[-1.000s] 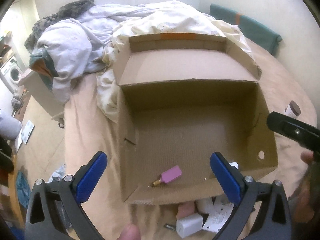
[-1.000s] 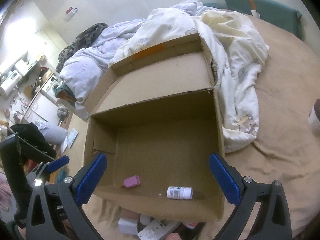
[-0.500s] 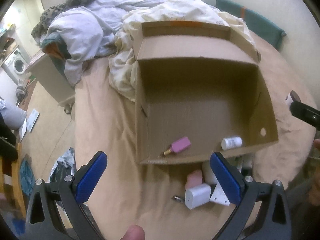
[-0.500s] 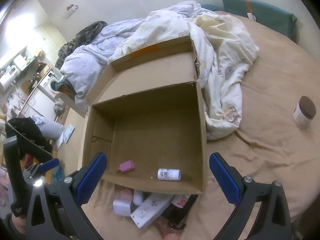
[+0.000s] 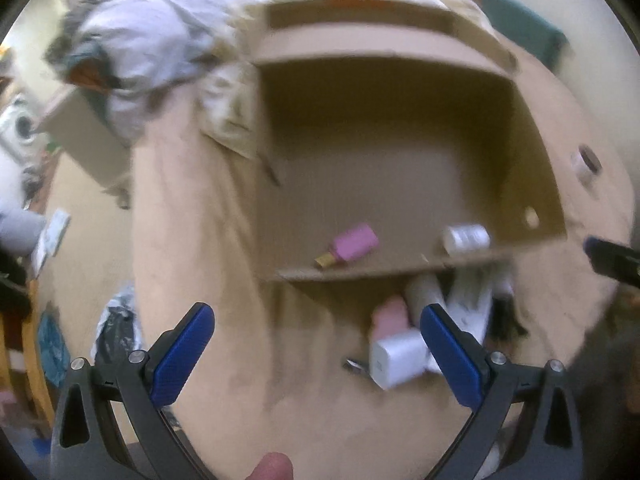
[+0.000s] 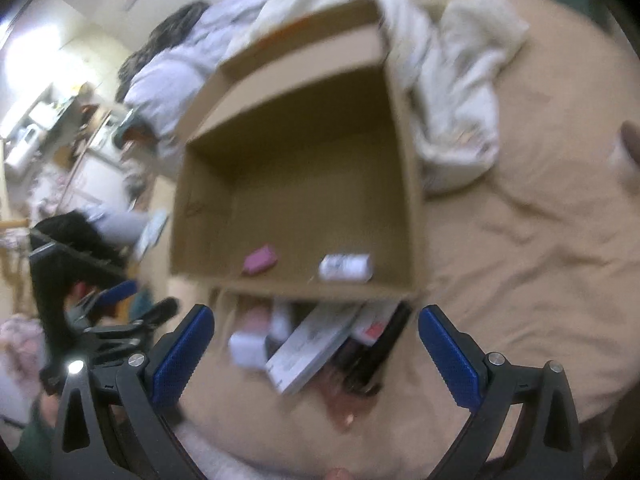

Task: Organize rigid objects
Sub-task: 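Move the left tool down to the white charger beside the box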

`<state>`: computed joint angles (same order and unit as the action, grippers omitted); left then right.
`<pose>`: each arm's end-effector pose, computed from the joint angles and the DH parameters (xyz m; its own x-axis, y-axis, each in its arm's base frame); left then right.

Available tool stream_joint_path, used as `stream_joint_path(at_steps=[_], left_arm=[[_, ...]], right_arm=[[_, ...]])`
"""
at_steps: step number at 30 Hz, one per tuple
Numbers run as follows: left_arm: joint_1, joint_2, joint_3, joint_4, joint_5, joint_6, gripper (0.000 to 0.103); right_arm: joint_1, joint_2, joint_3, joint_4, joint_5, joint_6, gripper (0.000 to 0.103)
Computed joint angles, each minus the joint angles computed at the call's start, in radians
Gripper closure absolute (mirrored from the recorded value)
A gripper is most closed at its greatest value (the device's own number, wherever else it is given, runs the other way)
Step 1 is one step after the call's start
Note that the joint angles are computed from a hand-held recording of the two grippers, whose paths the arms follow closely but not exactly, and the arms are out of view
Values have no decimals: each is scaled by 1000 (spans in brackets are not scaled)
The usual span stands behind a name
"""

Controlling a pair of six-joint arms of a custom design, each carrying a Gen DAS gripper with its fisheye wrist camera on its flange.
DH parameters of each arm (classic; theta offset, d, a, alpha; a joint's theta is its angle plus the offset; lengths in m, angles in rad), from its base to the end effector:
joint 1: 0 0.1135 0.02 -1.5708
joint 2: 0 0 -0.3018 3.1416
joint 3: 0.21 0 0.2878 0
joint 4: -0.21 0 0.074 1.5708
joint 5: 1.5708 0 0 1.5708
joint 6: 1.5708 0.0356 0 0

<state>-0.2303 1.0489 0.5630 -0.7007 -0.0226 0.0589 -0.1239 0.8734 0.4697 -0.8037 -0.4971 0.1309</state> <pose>0.1828 -0.0420 0.1951 -0.8881 0.2687 -0.3729 0.2727 0.9611 0.0430 0.1470 -0.0012 0.1910 -0.9274 0.2311 -0.2942 0.0620 0.8705 0.4883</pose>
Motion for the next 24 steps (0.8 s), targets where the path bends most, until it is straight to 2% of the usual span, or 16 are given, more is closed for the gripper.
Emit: stream_joint_path(at_steps=[6,13,16,23,24], left_arm=[[-70,61,-22,25,-69,-18,1],[-112,168,-54,66,-42,-92,2],[-137,245,-68,103,-7,-145,13],[-154,363,-56,165,51,-202,16],[-158,372,-58,170,50,-206,19]], right_arm=[[16,95,-27,20,27,-14,0],[18,224,-45,121,75,22,0],[20,294,-36,159,81,41,0],[55,322,-33,193,94,54,0],[54,322,-34,193,94,52,0]])
